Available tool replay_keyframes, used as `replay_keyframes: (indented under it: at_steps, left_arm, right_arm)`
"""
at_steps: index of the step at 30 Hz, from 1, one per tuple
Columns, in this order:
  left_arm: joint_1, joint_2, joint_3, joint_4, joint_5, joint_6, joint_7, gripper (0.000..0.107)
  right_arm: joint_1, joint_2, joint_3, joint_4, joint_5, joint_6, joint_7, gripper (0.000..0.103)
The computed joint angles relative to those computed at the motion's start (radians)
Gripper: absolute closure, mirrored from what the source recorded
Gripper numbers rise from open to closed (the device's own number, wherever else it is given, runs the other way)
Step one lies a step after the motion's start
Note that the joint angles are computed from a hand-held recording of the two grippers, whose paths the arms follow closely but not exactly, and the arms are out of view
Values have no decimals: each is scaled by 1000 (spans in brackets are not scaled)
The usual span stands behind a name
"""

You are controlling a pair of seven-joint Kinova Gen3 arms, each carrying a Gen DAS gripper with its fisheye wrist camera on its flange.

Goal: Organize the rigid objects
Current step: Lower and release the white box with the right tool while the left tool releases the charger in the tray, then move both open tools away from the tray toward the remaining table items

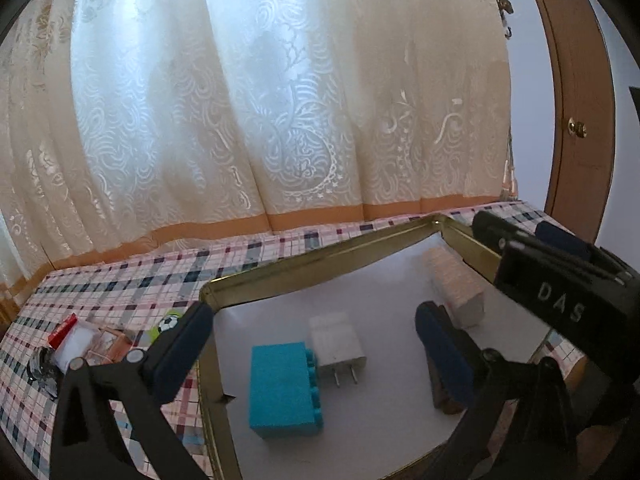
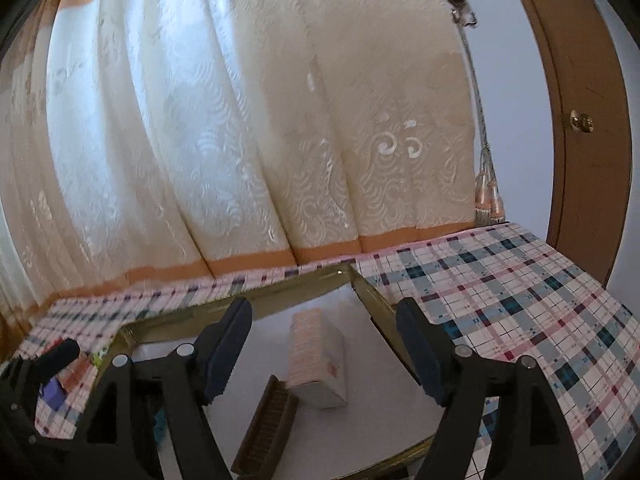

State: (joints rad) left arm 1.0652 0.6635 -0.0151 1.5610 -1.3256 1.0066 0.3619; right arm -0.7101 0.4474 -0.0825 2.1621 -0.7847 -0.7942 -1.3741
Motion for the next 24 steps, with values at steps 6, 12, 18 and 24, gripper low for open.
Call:
replay_keyframes:
  at_steps: [6, 12, 18, 24]
  left_arm:
    - [20, 22, -9, -17, -12, 52, -4, 5]
    - [10, 15, -4, -4, -13, 41, 26, 5]
    - [15, 22, -7, -3, -20, 55, 34, 5]
    - [51, 27, -19, 25, -93, 122, 110, 5]
  right_arm:
    - [-62, 33, -8, 27, -72, -186, 0, 26]
    - [-70, 44, -28, 13, -132, -223, 63, 26]
    - [-90, 57, -39, 26, -164, -309, 69, 26]
    - [-114, 73, -54, 20, -215, -382, 117, 24]
